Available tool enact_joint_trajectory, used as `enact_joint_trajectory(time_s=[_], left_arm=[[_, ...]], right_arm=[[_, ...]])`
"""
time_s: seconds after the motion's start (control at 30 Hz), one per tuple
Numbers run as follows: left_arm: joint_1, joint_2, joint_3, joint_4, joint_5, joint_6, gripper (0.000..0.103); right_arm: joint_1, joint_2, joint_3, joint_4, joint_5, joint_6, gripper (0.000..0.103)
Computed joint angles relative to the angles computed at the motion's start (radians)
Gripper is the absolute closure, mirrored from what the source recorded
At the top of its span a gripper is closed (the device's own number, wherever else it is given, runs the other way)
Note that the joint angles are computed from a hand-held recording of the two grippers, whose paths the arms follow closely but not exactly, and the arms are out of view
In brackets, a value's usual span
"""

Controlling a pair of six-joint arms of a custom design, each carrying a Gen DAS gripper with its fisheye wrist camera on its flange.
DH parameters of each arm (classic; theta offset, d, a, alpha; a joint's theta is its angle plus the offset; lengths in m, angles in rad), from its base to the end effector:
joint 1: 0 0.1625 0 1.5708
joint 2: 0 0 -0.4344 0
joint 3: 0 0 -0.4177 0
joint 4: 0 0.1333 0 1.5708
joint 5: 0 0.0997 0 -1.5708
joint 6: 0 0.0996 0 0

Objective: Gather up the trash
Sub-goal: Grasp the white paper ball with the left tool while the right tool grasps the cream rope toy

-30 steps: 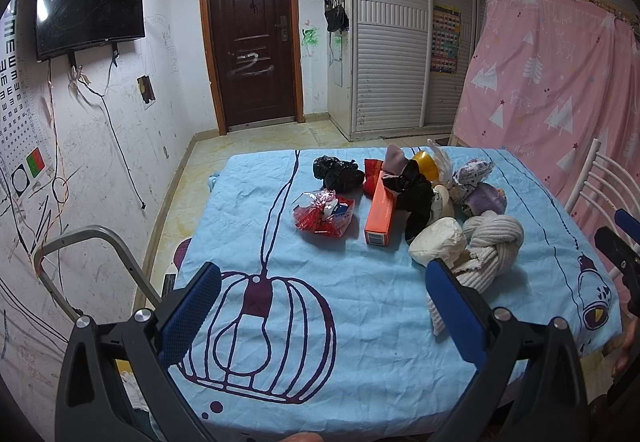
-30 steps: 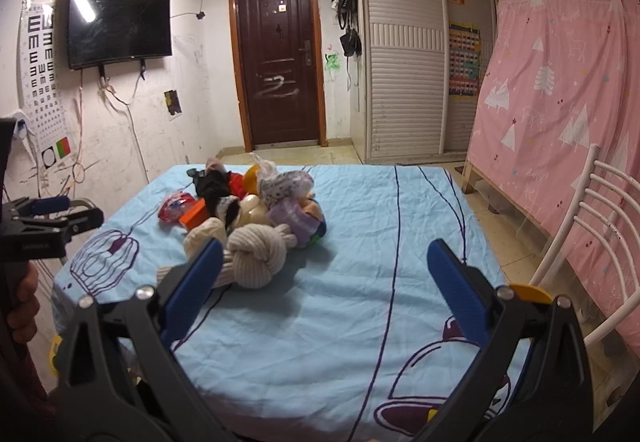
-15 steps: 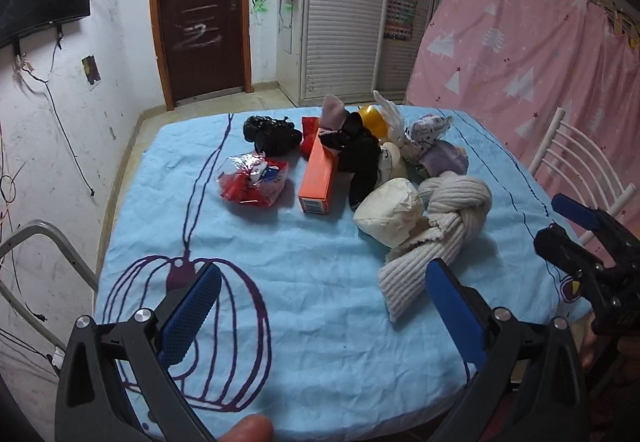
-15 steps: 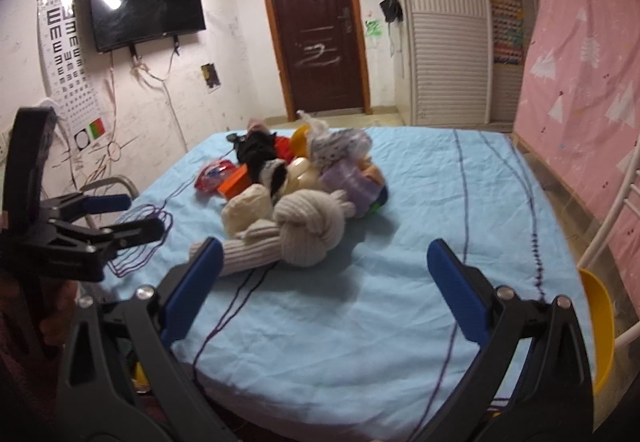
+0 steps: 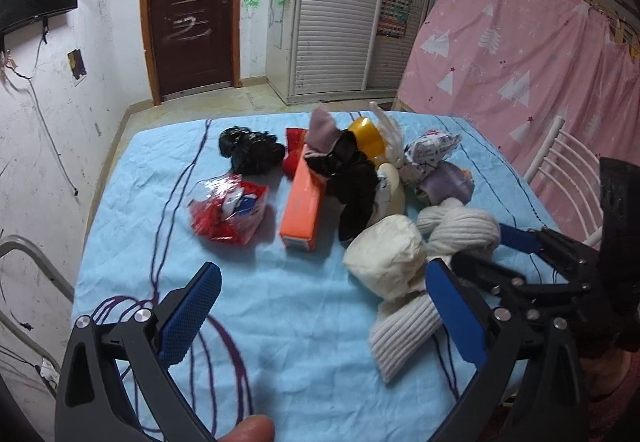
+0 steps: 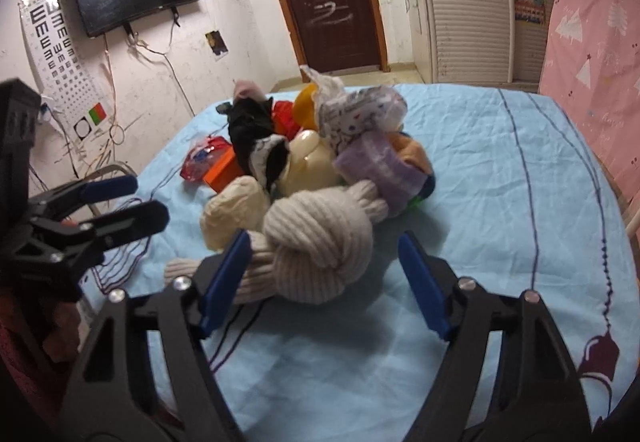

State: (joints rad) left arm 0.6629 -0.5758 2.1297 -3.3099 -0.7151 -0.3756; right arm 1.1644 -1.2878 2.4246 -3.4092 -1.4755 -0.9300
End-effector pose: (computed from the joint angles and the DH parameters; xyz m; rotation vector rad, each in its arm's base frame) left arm -0.2512 -0.4606 -0.0644 0.5395 2.3700 -0.8435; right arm -0.0416 -0.4579 0.1893 0.7317 -2.5518 0.8408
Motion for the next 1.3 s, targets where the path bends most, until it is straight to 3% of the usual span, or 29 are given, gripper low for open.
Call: enact_joint_trajectory(time_s=[0.07,0.17,0.5,0.63,0.73,0.77,0.97,1.1,1.3], left_arm=[[0.008,0.009,-0.021,0.001,-0.028,0.019,0.010],[0.016,0.027,-0.055,0.017,-0.047,0.037,0.010],[0.026,0.089,-0.152,0.131,-0.055,0.034,0.012],[0.027,0.104,-0.191,0.224,-0.053,0.001,0.030],[0.030,0.122,-0.222,0.274,-0.051,-0.021,0.052],[0.030,0.126,-0.229,0.293,-0.046,-0.031,0.055],[0.010,0.142,-0.243,0.315,-0.002,-0.050,0.057],[-0.015,0.136,-0.234,0.306,0.025,-0.051,0.057],[-0.042,0.128,-0.230,0.332,0.061,-0.075,0.057]], right_arm=[[-0.007,-0.009,-0.012,0.060,0.018,-0.004,0.051],[-0.020,-0.024,-0.002,0.058,0.043,-0.016,0.056],[-0.132,-0.179,0.038,0.142,0.161,-0.050,0.056],[-0.169,-0.224,0.046,0.179,0.214,-0.056,0.056],[-0.196,-0.246,0.045,0.204,0.248,-0.058,0.056],[-0.207,-0.259,0.041,0.228,0.260,-0.064,0.056],[-0.241,-0.280,0.022,0.267,0.313,-0.068,0.056],[-0.252,-0.274,0.002,0.297,0.310,-0.071,0.062],[-0.256,-0.264,-0.009,0.298,0.292,-0.061,0.062]])
